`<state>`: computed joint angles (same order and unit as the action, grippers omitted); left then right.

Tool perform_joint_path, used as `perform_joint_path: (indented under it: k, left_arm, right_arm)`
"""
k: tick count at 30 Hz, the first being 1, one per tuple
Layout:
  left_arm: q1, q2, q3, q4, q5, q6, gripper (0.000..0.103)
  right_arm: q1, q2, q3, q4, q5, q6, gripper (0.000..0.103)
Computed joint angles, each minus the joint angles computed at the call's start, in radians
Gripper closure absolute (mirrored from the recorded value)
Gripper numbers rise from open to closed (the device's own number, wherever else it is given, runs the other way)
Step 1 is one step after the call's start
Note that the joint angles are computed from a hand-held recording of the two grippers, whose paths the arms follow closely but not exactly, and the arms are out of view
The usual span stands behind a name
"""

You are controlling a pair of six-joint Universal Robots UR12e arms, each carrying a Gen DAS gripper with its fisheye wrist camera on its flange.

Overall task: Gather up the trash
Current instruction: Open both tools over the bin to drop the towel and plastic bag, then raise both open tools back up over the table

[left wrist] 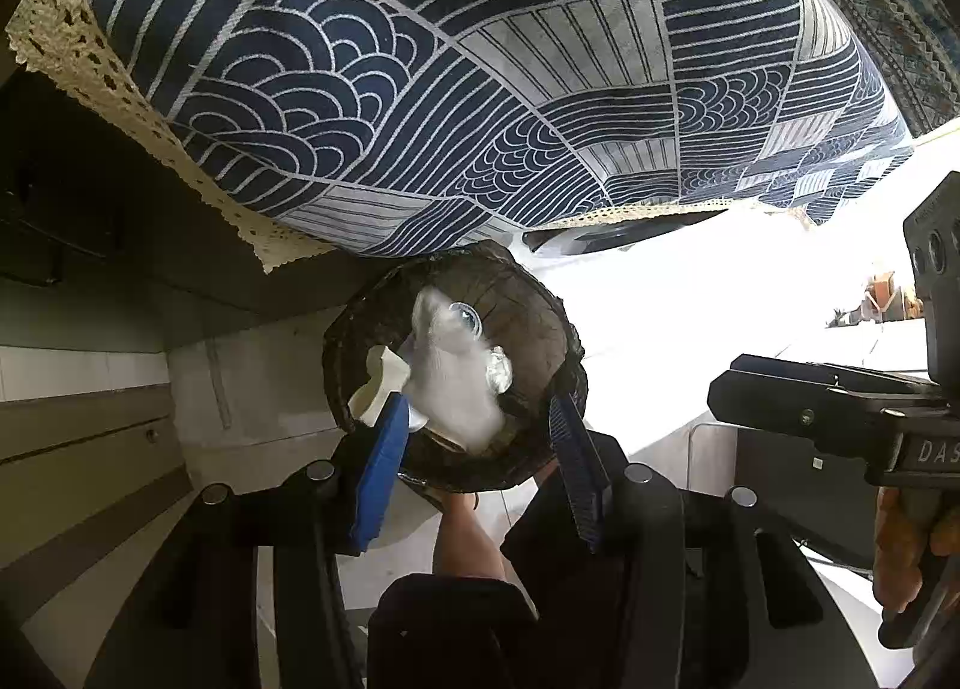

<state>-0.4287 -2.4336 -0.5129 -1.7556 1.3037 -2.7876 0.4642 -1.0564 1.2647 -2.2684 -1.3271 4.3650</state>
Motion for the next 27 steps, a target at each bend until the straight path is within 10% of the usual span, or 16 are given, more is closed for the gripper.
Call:
perform_joint_path:
  k: [27]
  left_arm:
    - [0.013,0.046,-0.019,0.073,-0.041,0.009,0.055]
  right_arm:
    - [0.031,-0.007,-0.070,0.047,-0.104,0.004,0.035]
